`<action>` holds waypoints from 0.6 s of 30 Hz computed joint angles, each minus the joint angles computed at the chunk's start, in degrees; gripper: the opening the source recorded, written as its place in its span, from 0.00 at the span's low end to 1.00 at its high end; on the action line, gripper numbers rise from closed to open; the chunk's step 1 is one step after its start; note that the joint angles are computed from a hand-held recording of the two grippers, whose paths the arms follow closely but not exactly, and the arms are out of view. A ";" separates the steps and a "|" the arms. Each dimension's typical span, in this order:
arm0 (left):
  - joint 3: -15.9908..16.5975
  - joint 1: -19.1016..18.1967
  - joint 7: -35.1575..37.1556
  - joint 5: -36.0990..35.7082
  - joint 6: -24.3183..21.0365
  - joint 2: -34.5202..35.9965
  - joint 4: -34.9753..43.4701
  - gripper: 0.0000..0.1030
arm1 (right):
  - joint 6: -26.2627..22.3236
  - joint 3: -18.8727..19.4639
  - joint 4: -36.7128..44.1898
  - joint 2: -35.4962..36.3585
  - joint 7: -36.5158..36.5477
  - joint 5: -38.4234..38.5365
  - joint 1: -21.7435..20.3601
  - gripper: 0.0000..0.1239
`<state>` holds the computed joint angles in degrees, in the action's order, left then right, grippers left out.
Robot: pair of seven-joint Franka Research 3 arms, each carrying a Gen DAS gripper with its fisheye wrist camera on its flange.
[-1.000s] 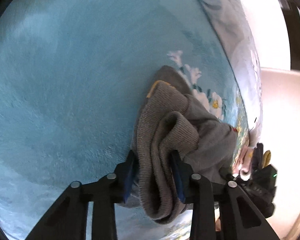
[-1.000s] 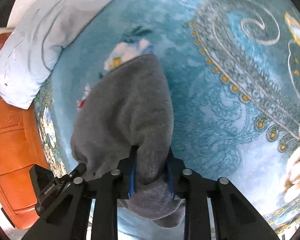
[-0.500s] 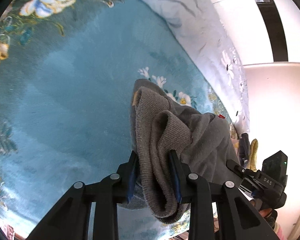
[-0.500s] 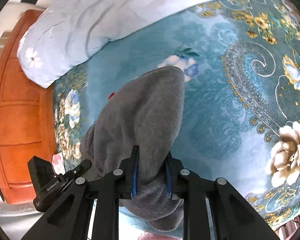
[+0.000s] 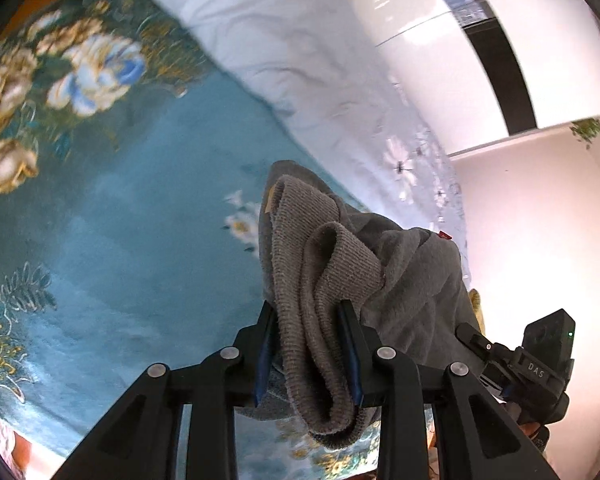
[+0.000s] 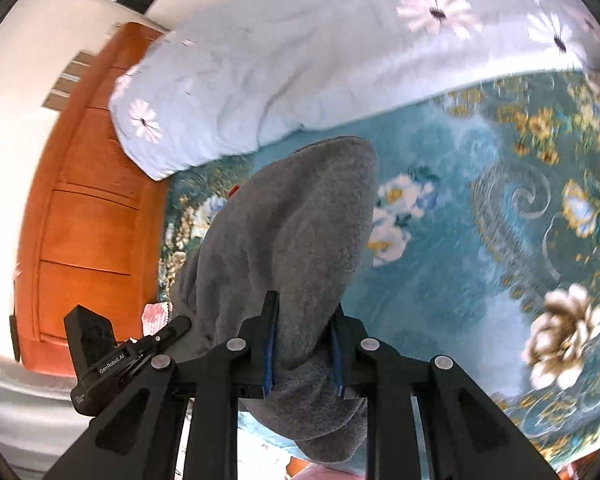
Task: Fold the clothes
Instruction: 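Lift the bundle with both grippers and carry it toward the clothes stack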
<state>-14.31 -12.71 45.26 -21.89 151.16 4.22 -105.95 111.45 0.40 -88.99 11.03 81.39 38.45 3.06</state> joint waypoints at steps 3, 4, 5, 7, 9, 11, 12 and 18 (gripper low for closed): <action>-0.19 -2.49 -9.45 9.62 0.79 1.46 3.73 0.31 | -2.90 -0.97 2.47 -0.21 -4.82 2.19 -2.51 0.18; -0.17 -3.52 -13.41 13.51 0.85 1.82 4.91 0.31 | -4.18 -1.35 3.42 -0.12 -6.73 3.17 -3.57 0.18; -0.16 -4.55 -17.18 17.21 0.78 2.12 5.93 0.31 | -5.47 -1.67 4.41 0.05 -8.30 3.91 -4.52 0.18; 0.01 -7.28 -26.57 25.86 -0.49 3.94 9.83 0.31 | -8.57 -2.38 6.90 0.78 -11.30 5.42 -6.67 0.18; 0.04 -9.68 -33.85 31.66 -1.85 6.18 13.60 0.31 | -11.21 -3.01 8.19 0.80 -14.13 6.54 -8.80 0.18; -0.08 -12.08 -39.27 35.38 -3.82 9.08 18.25 0.31 | -13.66 -3.72 9.54 0.87 -16.44 7.33 -10.80 0.18; -0.18 -13.27 -41.35 36.64 -4.73 10.44 20.54 0.31 | -14.84 -4.06 10.20 0.93 -17.44 7.78 -11.79 0.18; -0.56 -18.56 -41.44 39.79 -13.17 19.60 37.44 0.31 | -18.53 -5.96 10.20 -0.49 -20.28 10.62 -16.61 0.18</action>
<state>-14.87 -31.27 3.82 17.90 138.00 23.81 -68.52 92.91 -5.56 -78.79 10.55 61.11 49.07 -13.55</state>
